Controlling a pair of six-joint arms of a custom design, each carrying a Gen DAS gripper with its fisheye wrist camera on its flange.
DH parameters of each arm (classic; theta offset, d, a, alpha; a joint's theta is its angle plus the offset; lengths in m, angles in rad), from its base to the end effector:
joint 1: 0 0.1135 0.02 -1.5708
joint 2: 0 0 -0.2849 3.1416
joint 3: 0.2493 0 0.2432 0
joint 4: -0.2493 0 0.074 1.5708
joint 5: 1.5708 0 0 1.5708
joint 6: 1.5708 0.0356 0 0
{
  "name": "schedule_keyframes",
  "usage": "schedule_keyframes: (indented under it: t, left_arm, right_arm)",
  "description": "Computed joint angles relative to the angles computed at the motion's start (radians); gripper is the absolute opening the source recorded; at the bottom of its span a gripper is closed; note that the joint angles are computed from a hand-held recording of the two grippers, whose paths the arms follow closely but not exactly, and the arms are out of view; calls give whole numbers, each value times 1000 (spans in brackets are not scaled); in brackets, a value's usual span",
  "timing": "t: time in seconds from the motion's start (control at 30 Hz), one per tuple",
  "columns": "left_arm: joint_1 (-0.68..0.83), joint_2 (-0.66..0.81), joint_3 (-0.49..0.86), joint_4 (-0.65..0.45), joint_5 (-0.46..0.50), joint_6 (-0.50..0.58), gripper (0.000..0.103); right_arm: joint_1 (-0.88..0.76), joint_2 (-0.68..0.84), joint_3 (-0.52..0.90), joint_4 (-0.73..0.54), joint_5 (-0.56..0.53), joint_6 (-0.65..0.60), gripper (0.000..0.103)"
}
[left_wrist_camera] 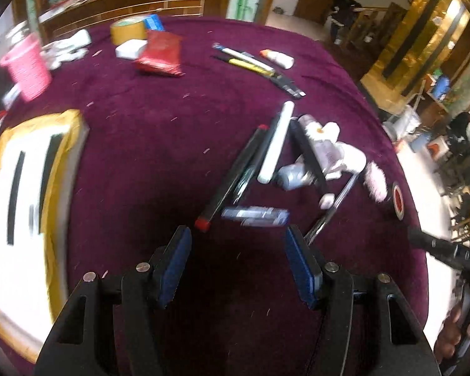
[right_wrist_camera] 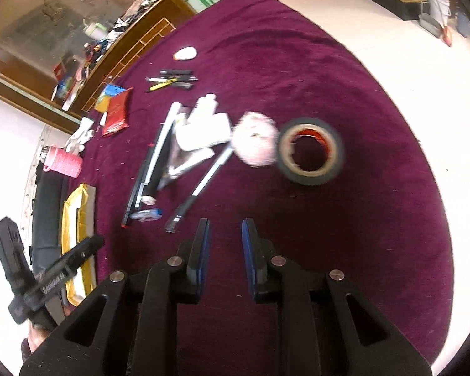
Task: Organize objects
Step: 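Grasp the red-ended black marker from the pile with the left tool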
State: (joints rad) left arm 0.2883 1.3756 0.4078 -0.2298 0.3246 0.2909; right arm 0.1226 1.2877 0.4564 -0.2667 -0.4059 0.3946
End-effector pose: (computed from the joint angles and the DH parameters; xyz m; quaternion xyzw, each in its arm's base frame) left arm 0.1826 0.0423 0.1326 0.0312 0.9697 -0.0999 0.2208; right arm 0.1890 0.0375 0.1584 0.0823 0.9498 0.2481 0.1717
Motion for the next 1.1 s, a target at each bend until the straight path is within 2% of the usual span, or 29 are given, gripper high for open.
schedule_keyframes:
  t: [0.13,0.23,0.37,0.47,0.93,1.03,1.1]
  left_arm:
    - [-65,135,33,164,-75,18,55]
    - [-59,238,71,199,-53,58,55]
    - [-63,367,112,242,-71,74,55]
    - [-63,405,115,275,-75,83,55]
    - [22,420,188,156,15,152,54]
    - [26,408,172,185,-14,164,54]
    - [9,404,164,213,-66,164,54]
  right_arm:
    - [-83,-1,-18,-33,-16,-83,18]
    - [-136,-2,-32,-51,-21,-144,18]
    - [-188,3,-47,-63,-23,-203,18]
    - [-210,15,-54,-61,-28,-225,18]
    - [-232,50,-63,-48,-43,-252,18]
    - [-225,65,-62,-37,-36,-243,18]
    - [-225,71,-64,-33,-36,-240,18]
